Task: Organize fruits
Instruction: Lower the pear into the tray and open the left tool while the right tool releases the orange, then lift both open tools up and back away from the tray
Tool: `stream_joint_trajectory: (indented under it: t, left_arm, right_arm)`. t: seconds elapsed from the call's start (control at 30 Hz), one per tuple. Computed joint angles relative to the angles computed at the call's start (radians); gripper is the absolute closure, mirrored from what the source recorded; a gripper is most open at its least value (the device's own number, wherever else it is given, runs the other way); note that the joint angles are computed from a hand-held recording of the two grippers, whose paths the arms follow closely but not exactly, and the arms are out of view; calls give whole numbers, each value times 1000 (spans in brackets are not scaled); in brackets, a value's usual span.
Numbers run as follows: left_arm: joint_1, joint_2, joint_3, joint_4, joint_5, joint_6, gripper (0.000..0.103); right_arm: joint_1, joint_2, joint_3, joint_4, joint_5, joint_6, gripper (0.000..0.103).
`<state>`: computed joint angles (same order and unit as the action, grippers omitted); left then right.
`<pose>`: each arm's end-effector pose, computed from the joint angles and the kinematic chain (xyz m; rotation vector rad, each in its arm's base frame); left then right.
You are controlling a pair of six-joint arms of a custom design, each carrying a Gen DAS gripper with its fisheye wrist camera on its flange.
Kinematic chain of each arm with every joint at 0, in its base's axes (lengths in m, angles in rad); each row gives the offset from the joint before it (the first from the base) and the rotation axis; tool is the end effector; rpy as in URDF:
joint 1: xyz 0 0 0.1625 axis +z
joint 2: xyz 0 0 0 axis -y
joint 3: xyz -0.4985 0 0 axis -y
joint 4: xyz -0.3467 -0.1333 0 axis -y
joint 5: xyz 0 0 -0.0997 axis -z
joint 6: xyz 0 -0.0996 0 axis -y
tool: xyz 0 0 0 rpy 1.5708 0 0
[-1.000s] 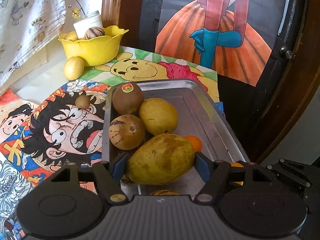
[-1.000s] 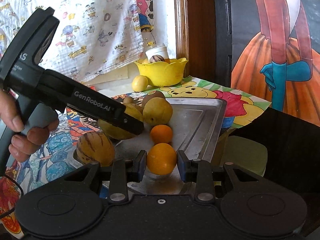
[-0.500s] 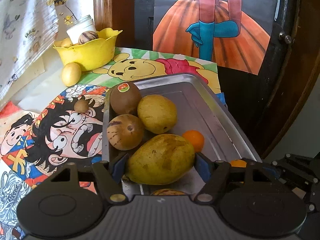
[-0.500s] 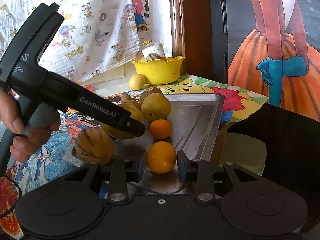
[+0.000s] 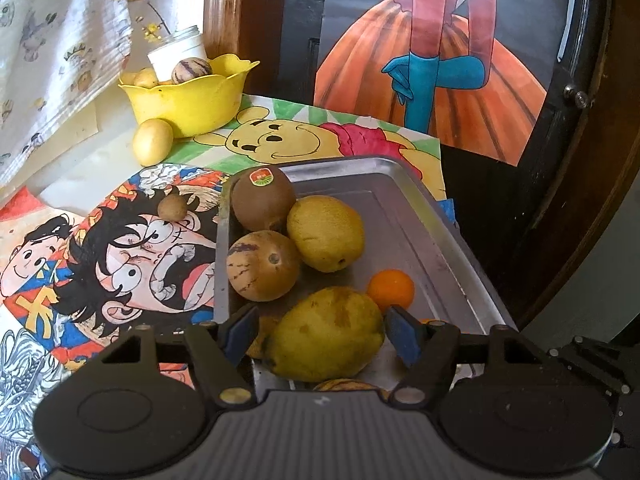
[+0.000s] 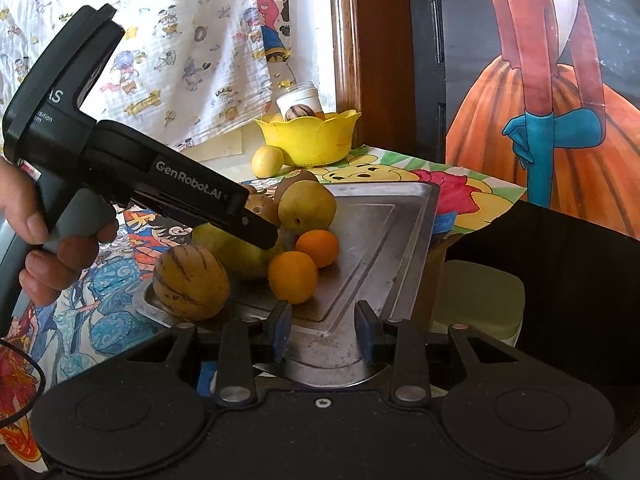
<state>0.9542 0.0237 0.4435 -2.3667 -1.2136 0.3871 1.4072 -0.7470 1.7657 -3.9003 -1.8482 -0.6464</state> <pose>-0.4020 -0.8579 -0.0616 1.2645 2.4776 -0.5156 -0.0038 -0.6742 0.2777 0.2758 -2.0383 1.3325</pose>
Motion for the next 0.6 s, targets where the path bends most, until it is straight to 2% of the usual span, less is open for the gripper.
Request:
stream_joint_trajectory:
  t: [0.2, 0.37, 0.6]
  left_arm:
    - [4, -51, 93, -72, -37, -24, 25]
    - [9, -112, 196, -160, -62, -51, 15]
    - [27, -209, 348, -282, -75, -117, 1]
  right_arm:
    - [19, -4, 24, -61, -14, 22, 54]
    - [45, -6, 46, -118, -25, 31, 40]
    - [92, -7, 71, -170, -47, 49, 12]
